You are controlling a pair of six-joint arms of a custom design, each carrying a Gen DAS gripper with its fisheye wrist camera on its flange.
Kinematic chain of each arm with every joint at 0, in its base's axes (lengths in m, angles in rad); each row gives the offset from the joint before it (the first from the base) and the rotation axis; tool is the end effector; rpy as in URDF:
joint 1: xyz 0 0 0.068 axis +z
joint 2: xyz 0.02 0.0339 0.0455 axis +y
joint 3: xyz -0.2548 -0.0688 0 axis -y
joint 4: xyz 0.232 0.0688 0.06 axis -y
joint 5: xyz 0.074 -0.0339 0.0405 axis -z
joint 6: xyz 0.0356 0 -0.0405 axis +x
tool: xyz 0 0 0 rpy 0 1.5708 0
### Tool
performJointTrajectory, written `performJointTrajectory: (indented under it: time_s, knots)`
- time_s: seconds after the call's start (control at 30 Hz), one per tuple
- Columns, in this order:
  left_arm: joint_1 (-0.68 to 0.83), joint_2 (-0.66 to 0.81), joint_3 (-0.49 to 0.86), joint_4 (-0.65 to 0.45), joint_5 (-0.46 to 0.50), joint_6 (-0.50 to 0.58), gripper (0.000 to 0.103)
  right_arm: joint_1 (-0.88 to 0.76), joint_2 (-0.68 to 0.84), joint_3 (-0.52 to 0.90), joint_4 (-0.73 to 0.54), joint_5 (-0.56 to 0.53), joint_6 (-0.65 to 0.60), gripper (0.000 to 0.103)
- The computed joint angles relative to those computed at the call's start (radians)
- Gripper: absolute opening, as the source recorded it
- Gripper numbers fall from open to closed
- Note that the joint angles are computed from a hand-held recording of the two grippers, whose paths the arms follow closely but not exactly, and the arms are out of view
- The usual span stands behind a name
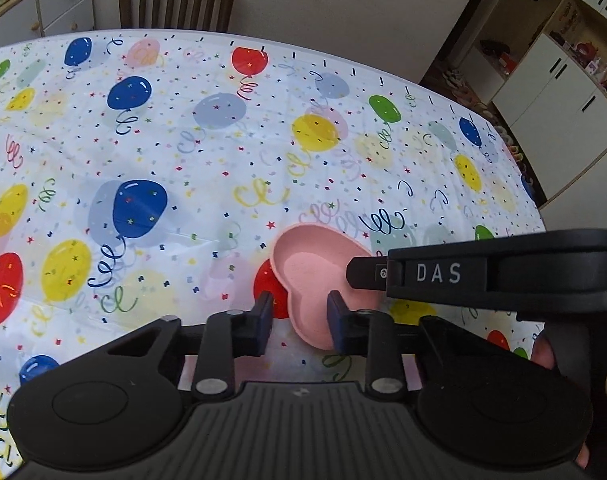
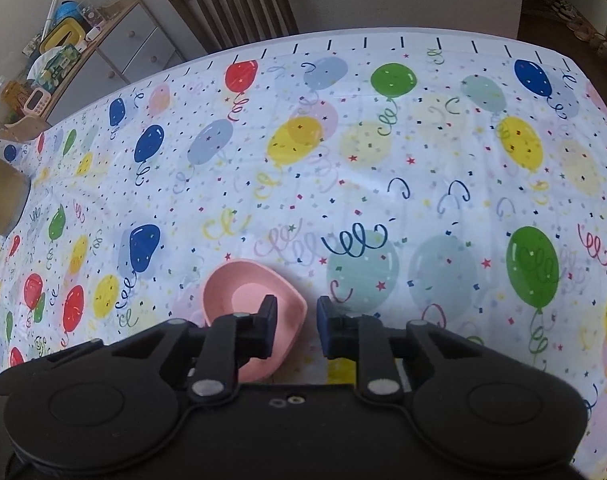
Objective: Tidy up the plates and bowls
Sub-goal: 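Grasp the heart-shaped bowl's rim with both grippers, then carry the heart-shaped bowl with both grippers and lower it into the pink bowl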
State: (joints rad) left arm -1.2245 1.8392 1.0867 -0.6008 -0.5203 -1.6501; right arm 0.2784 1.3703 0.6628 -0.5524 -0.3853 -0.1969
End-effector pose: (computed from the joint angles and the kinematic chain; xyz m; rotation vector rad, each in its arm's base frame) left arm 0.1255 -0.2955 0.1420 -0.6211 2.5179 -0.1887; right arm 0.2053 0.0726 0.1561 -0.7410 2.6963 0.5626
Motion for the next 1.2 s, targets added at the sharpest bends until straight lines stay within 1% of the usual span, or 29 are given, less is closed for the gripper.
performJointTrajectory:
  time_s: [0.1, 0.17, 0.27, 0.43, 0.57, 0.8, 1.07, 1.13, 1.2]
  knots:
    - [0.001, 0.004, 0.0, 0.004, 0.0, 0.004, 0.017, 0.007, -0.008, -0.009, 0.01, 0.007, -0.002, 0.007]
    - [0.001, -0.001, -0.008, 0.013, 0.004, 0.0, 0.012, 0.011, -0.018, -0.016, 0.018, 0.016, -0.005, 0.004]
    - [-0.007, -0.012, -0.015, 0.017, 0.009, -0.01, 0.012, 0.002, -0.031, -0.019, 0.011, 0.019, -0.015, 0.003]
    - [-0.039, -0.02, 0.03, -0.048, 0.009, -0.023, 0.012, -0.011, -0.095, -0.023, -0.046, 0.016, -0.032, 0.003]
    - [-0.076, -0.029, 0.083, -0.121, 0.002, -0.043, 0.012, -0.033, -0.175, -0.021, -0.126, 0.012, -0.046, 0.003]
    - [-0.169, -0.034, 0.211, -0.276, -0.017, -0.09, 0.012, -0.097, -0.371, -0.002, -0.332, -0.009, -0.087, 0.003]
    - [-0.304, -0.007, 0.381, -0.462, -0.037, -0.168, 0.012, -0.256, -0.589, 0.066, -0.661, -0.063, -0.195, 0.003]
    - [-0.34, 0.001, 0.417, -0.498, -0.044, -0.193, 0.012, -0.307, -0.641, 0.085, -0.749, -0.077, -0.241, 0.003]
    - [-0.374, 0.009, 0.449, -0.526, -0.052, -0.215, 0.012, -0.391, -0.678, 0.109, -0.846, -0.098, -0.321, 0.003]
